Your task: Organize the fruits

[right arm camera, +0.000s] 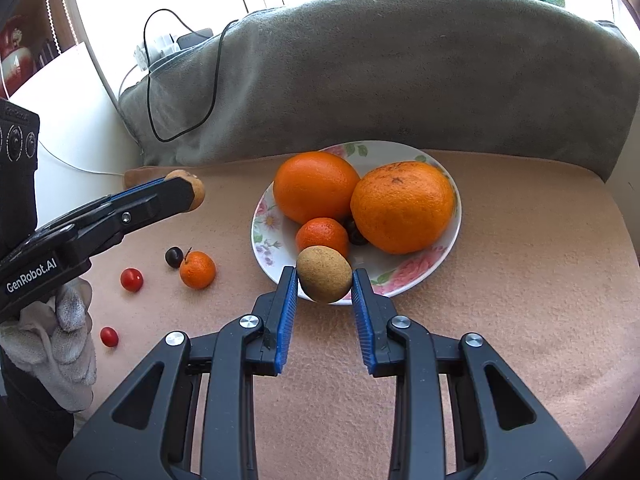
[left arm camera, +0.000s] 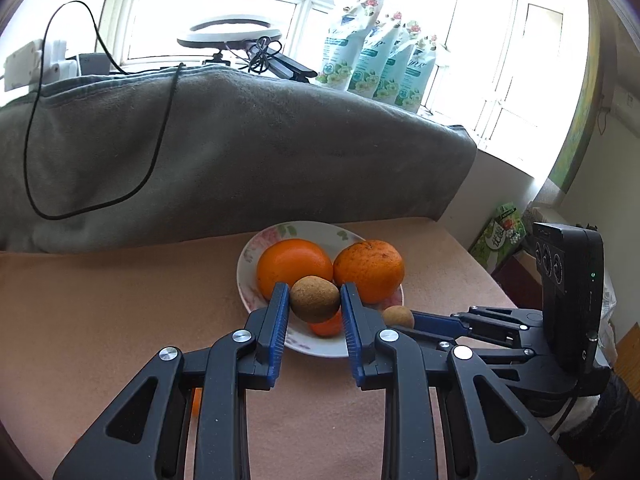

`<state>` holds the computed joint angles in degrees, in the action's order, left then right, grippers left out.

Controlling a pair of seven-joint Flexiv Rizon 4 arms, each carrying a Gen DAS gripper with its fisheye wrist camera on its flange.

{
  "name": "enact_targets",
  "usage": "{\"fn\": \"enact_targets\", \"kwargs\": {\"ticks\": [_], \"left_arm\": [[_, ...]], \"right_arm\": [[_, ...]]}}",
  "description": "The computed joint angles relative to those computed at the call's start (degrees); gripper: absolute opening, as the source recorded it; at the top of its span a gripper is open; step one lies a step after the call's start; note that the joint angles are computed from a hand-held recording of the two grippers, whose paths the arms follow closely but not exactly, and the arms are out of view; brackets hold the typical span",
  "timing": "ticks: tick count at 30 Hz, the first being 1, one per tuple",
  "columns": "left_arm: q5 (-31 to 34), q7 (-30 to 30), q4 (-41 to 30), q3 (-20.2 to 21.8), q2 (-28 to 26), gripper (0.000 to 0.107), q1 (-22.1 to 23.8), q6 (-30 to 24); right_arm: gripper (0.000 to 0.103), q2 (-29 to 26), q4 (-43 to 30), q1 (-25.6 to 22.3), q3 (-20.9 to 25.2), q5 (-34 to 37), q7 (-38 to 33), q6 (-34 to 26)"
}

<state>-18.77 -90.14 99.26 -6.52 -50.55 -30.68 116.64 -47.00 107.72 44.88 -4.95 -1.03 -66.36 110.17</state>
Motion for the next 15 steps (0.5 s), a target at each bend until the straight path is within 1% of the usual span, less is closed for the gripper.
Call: {"fn": "enact_targets", "kwargs": {"ticks": [3, 8, 15], "left_arm": [[-1.28, 1.28, -3.15, 1.46, -1.08, 0.025, -1.27, -2.76], [-2.58, 2.65, -8.31, 3.47, -3.02, 0.025, -2.59, -7.23], [-2.95, 1.75, -14.51, 5.82, -5.77, 0.025, -3.59, -13.26]], "right_arm": [[0.029, -0.36, -0.31, 0.86, -1.09, 0.36, -0.05, -0.43], [0.029, -0.85, -0.96, 0.55, -0.91, 0.15, 0.3, -0.82], [0.029, -1.58, -1.77, 0.44, -1.14, -0.32, 0.64, -1.24]]}}
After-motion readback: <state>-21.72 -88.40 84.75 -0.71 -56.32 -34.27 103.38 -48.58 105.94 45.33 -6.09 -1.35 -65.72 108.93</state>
